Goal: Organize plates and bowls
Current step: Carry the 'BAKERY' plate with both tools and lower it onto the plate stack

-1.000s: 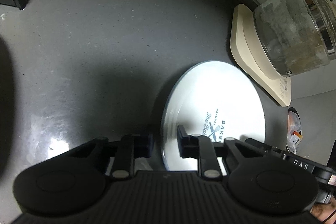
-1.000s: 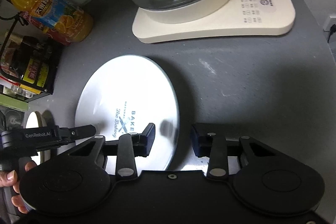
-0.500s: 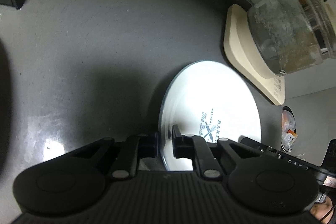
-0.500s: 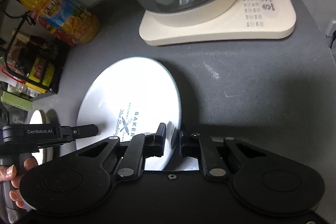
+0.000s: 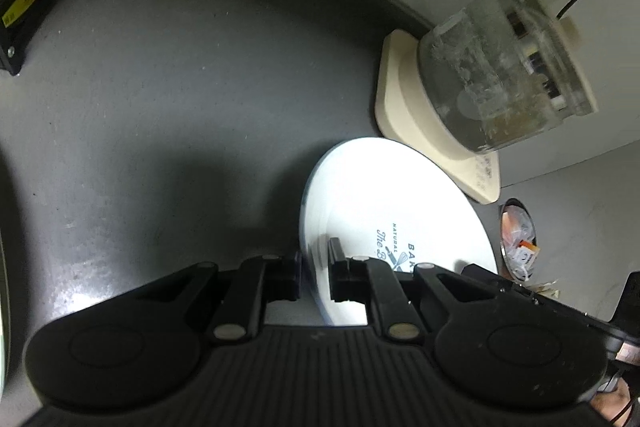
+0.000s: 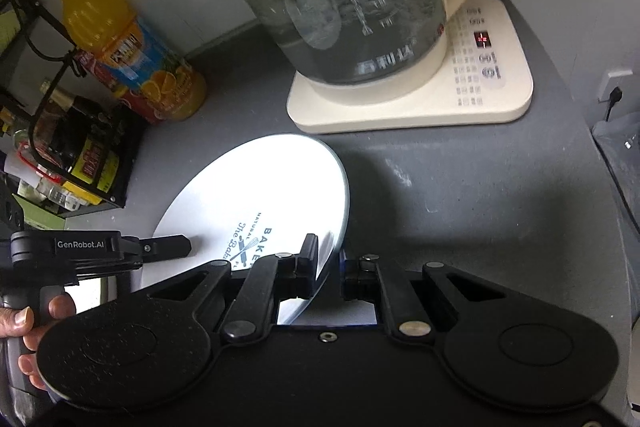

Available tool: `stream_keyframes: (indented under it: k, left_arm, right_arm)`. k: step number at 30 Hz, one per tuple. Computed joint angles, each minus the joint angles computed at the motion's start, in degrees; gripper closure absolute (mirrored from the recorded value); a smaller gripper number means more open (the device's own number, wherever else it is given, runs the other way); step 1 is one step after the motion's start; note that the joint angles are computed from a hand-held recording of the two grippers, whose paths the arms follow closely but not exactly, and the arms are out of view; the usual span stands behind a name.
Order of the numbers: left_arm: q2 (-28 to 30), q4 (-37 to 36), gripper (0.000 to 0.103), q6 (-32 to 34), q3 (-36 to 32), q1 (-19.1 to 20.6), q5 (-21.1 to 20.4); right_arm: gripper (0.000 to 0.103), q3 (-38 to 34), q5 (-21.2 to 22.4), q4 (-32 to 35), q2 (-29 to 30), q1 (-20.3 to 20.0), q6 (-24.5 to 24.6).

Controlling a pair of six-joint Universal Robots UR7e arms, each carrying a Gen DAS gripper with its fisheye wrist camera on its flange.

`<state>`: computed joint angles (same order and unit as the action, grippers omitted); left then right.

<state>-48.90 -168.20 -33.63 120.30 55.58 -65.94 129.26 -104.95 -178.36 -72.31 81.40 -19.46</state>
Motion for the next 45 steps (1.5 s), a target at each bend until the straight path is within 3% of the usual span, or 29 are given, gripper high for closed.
stream_keyframes:
  k: [16,29,45]
  left_arm:
    - [-9.34,-0.77,0.093,2.54,5.51,-0.52,-0.71]
    - [-20.62,2.19,0.093,4.53,11.04,2.14,0.39]
    - [-35.63,9.46,0.093,8.30,15.98,8.32,1.21]
  right_arm:
    - [0.092,1.73,-4.00,-5.31,0.25,8.65,1.56]
    - [0.092,2.27,-6.90,-9.42,7.11,15.73,5.65]
    - [0.092,0.37,-9.33,-12.04,18.30,23.54,12.06]
